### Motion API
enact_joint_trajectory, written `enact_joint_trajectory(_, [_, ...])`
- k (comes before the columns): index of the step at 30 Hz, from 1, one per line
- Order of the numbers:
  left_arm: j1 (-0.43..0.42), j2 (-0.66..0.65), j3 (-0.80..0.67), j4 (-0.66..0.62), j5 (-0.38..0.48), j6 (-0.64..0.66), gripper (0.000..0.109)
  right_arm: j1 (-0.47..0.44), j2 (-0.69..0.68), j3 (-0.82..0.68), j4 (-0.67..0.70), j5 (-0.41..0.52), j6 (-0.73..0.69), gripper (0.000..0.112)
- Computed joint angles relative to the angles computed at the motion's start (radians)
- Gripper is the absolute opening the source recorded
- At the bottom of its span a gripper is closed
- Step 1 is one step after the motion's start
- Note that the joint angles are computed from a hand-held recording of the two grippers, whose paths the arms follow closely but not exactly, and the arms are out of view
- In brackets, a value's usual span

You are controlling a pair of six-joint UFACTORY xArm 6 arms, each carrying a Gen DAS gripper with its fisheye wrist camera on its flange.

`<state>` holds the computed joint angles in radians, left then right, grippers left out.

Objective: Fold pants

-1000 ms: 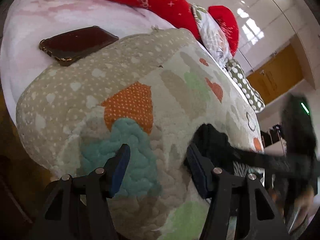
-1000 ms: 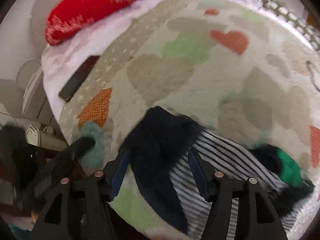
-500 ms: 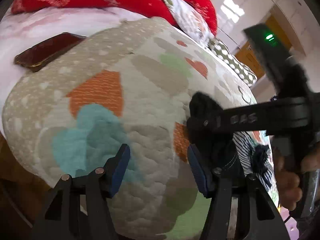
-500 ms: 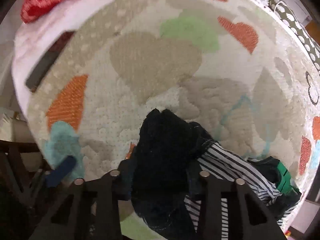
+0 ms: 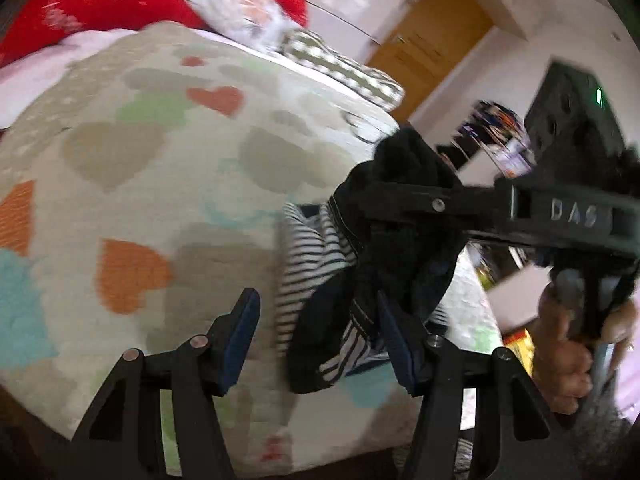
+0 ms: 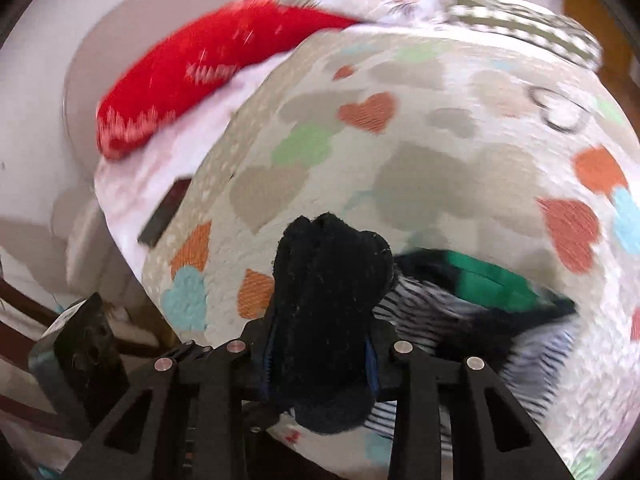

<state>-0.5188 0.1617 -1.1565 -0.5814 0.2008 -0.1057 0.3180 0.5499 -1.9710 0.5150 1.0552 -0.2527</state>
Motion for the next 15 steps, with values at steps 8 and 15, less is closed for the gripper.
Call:
enact_joint_trajectory(8, [-0.014, 0.077, -0.134, 0.239, 0.103, -0.2, 0.059, -0.157, -0.162, 0.339, 0.139, -0.147, -0.112, 0.048])
enact_joint_trajectory(15, [-0.021, 0.151, -0.26, 0.458, 0.208, -0.337, 0.059, -0.244, -0.262, 0.483, 0.237, -0.311, -0.117, 0.056])
